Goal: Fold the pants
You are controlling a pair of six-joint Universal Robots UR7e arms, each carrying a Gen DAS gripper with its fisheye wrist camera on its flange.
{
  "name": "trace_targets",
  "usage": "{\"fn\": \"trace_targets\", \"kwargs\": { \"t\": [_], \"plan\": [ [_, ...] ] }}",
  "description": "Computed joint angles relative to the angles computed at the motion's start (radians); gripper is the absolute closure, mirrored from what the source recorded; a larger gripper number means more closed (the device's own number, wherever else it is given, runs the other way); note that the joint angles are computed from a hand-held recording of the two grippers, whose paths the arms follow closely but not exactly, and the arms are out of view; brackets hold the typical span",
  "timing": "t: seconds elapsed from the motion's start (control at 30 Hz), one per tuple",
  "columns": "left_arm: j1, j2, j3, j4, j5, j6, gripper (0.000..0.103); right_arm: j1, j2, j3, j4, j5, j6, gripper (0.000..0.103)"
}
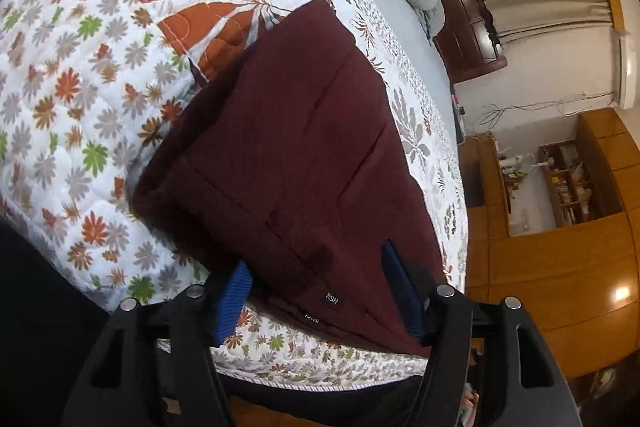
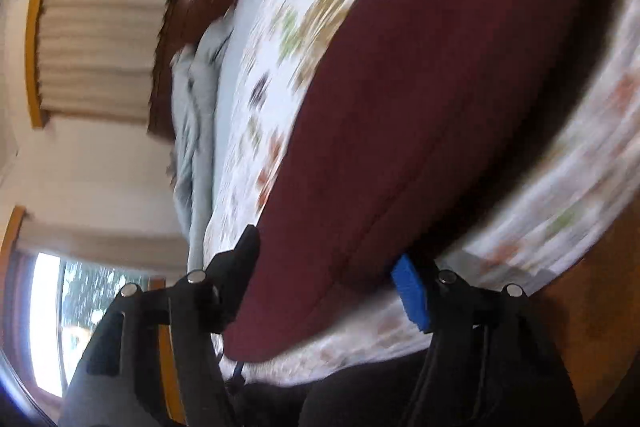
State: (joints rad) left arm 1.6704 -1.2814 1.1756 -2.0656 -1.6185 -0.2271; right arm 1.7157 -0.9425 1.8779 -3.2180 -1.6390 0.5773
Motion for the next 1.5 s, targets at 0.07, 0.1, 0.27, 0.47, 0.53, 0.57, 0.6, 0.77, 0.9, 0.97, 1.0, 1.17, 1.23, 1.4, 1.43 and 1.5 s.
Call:
{"fn": "trace_targets", "kwargs": {
  "t": [0.07, 0.1, 0.27, 0.47, 0.53, 0.57, 0.6, 0.77, 0.9, 0.97, 1.0, 1.17, 1.23, 1.4, 1.43, 1.5],
  "plan": [
    [0.003, -0.003, 0.009, -0.02, -0.011, -0.015, 0.04, 0.019, 0.034, -0.022, 0.023, 0.037, 0.009, 0.038],
    [0.005, -0.007, 0.021, -0.042, -0.013, -0.029, 0.044, 0.03, 0.055, -0.039, 0.038, 0.056, 0.004, 0.038],
    [-0.012, -0.037, 0.071, -0.08, 0.042, 0.02, 0.088, 0.057, 0.088, -0.085, 0.123, 0.028, 0.005, 0.057],
    [0.016, -0.038, 0.079, -0.078, 0.029, -0.04, 0.089, 0.046, 0.086, -0.061, 0.132, -0.035, 0.042, 0.095],
    [0.017, -0.041, 0.086, -0.081, 0.03, -0.04, 0.088, 0.052, 0.088, -0.049, 0.111, -0.043, 0.04, 0.095],
    [0.014, -0.04, 0.079, -0.067, 0.033, -0.033, 0.087, 0.052, 0.084, -0.045, 0.108, -0.041, 0.038, 0.095],
    [0.01, -0.038, 0.07, -0.051, 0.036, -0.029, 0.086, 0.053, 0.079, -0.037, 0.105, -0.035, 0.028, 0.093],
    [-0.046, -0.071, 0.028, 0.032, 0.217, -0.028, 0.046, 0.051, 0.041, -0.032, 0.146, -0.02, -0.011, 0.07],
    [-0.129, -0.114, 0.046, -0.065, 0.388, 0.141, 0.045, 0.066, -0.061, 0.032, 0.131, -0.148, -0.004, 0.07],
    [-0.139, -0.085, 0.001, -0.066, 0.347, 0.202, 0.04, 0.088, -0.105, 0.045, 0.11, -0.272, -0.021, 0.07],
    [-0.143, -0.054, -0.039, -0.057, 0.307, 0.229, 0.04, 0.093, -0.121, 0.048, 0.08, -0.31, -0.034, 0.07],
    [-0.151, 0.156, -0.273, 0.051, 0.23, 0.303, 0.039, 0.047, -0.099, -0.046, 0.004, -0.251, -0.119, 0.069],
    [-0.154, 0.221, -0.339, 0.132, 0.312, 0.288, 0.04, 0.012, -0.076, -0.096, 0.016, -0.212, -0.136, 0.068],
    [-0.115, 0.283, -0.42, 0.223, 0.35, 0.205, 0.051, -0.09, -0.083, -0.108, 0.025, -0.21, -0.101, 0.092],
    [-0.109, 0.285, -0.426, 0.227, 0.336, 0.198, 0.054, -0.11, -0.091, -0.101, 0.033, -0.194, -0.097, 0.103],
    [-0.101, 0.285, -0.432, 0.23, 0.317, 0.186, 0.059, -0.146, -0.127, -0.054, -0.009, -0.127, -0.103, 0.103]
  ]
}}
